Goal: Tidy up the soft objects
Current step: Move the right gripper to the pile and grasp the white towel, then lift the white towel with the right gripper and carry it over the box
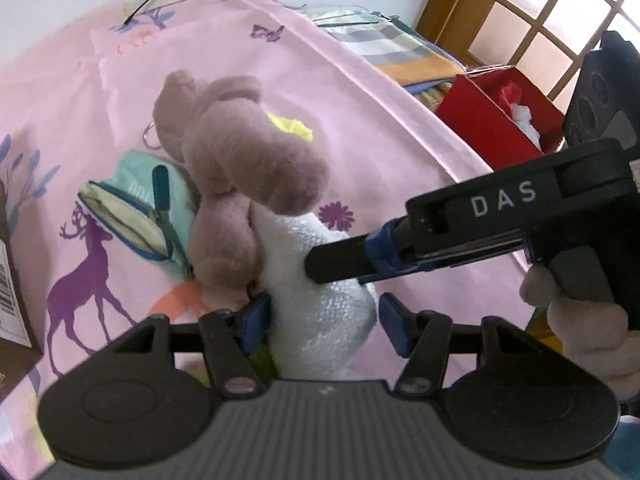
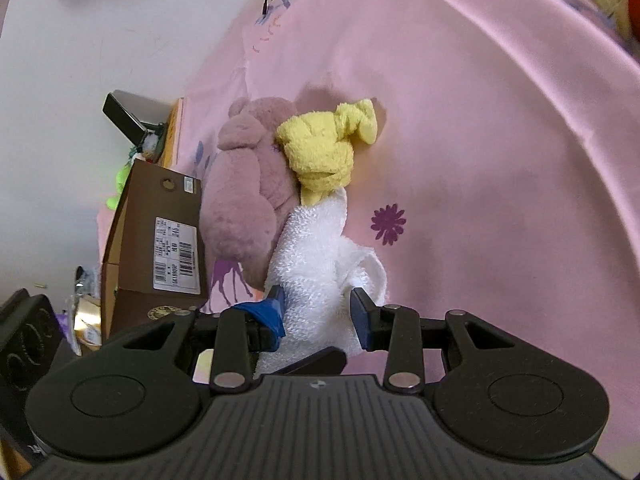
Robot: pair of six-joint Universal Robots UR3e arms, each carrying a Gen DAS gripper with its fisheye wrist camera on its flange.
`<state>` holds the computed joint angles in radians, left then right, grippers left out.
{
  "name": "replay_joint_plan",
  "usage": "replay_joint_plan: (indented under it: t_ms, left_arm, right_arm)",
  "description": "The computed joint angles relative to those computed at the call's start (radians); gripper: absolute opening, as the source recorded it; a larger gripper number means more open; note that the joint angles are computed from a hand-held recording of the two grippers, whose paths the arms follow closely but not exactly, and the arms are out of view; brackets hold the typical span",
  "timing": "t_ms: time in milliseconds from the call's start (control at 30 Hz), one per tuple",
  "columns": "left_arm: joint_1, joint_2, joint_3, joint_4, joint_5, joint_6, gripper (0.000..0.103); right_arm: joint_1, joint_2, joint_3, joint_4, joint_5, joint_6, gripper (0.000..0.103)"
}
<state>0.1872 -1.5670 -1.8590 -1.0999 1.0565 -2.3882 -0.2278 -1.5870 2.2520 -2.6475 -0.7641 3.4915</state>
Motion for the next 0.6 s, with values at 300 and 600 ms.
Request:
replay_joint_plan:
  t_ms: [300,600]
  left_arm:
    - [-0.061,-0.057,0.045,0.033,0.061,-0.073,0.060]
    - [-0.033,-0.024,0.049,-0.040,0.028,-0.016,0.052]
  right_arm:
    - [-0.011,0.040,0.010,-0.030,0.055,-0.020,0.022]
    - [-0.012,-0.010,0.043,-0.041,0.042,0.036,0.018]
